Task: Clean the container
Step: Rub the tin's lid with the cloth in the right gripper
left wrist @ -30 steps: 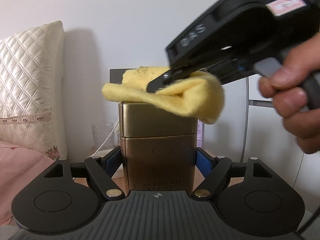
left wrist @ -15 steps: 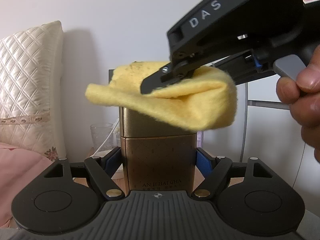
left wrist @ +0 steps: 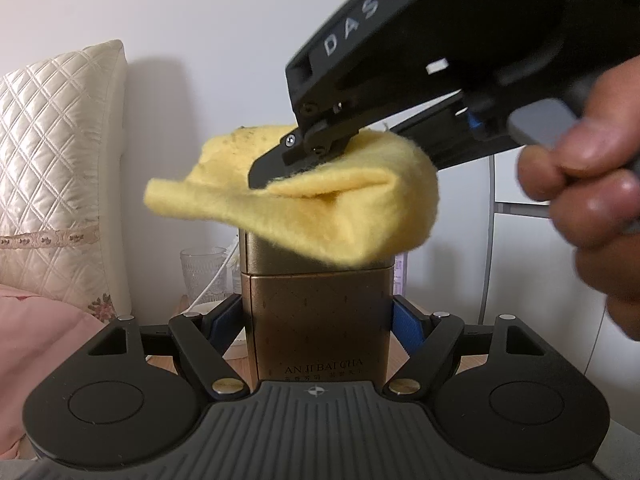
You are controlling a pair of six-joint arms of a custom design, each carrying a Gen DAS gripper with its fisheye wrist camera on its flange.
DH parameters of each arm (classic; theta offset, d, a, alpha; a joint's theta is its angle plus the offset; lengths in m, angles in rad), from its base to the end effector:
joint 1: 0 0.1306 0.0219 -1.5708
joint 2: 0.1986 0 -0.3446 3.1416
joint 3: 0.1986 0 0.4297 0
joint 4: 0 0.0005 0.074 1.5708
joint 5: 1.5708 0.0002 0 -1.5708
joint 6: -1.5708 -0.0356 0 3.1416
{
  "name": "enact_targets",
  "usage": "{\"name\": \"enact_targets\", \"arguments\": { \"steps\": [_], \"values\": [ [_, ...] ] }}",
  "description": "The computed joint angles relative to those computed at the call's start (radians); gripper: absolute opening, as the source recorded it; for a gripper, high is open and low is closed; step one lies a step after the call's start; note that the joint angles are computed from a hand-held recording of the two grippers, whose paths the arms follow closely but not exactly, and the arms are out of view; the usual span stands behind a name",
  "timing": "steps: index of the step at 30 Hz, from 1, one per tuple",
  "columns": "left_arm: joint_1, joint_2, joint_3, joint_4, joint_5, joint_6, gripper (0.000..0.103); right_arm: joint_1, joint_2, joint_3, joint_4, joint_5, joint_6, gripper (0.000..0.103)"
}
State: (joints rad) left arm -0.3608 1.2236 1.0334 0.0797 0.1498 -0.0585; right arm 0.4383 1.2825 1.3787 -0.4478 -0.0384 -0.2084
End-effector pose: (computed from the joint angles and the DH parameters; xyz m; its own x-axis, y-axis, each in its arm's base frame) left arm 0.4670 -0.1824 0.3779 -0.0745 0.0899 -0.9932 0.4931 0.8690 0.0417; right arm 0.4719 0.2221 0.4772 -0.3996 0.0410 -0.9158 -0.3823 0.9005 0.2072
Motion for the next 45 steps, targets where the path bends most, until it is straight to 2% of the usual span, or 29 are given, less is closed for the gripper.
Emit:
{"name": "enact_targets", "arguments": {
  "steps": [9,12,20,26,31,37,45],
  "values": [
    [-0.008,-0.007,-0.009,0.002,-0.009,-0.005,0.08,-0.016,-0.052,-0.041,-0.017,0.006,0.005,0.017],
    [-0.007,-0.007,-0.014,0.008,-0.008,-0.006,0.08,-0.021,-0.037,-0.034,-0.003,0.033,0.016,0.017],
    [-0.003,-0.015,-0.025,0.019,-0.005,-0.001,0.08,-0.004,0.006,-0.016,0.054,0.026,-0.017,0.018],
    [-0.004,-0.019,-0.032,0.024,-0.006,0.0,0.081,0.003,-0.039,-0.06,0.061,-0.011,-0.04,0.017],
    [-0.008,-0.027,-0.036,0.019,-0.011,-0.005,0.08,-0.001,-0.069,-0.082,0.053,-0.001,-0.009,0.015],
    [-0.009,-0.041,-0.057,0.029,-0.01,-0.003,0.08,-0.003,-0.036,-0.068,0.086,0.054,0.055,0.015],
    [-0.002,-0.032,-0.047,0.031,-0.013,0.009,0.081,-0.002,0.035,0.001,0.081,0.029,0.042,0.018]
  ]
}}
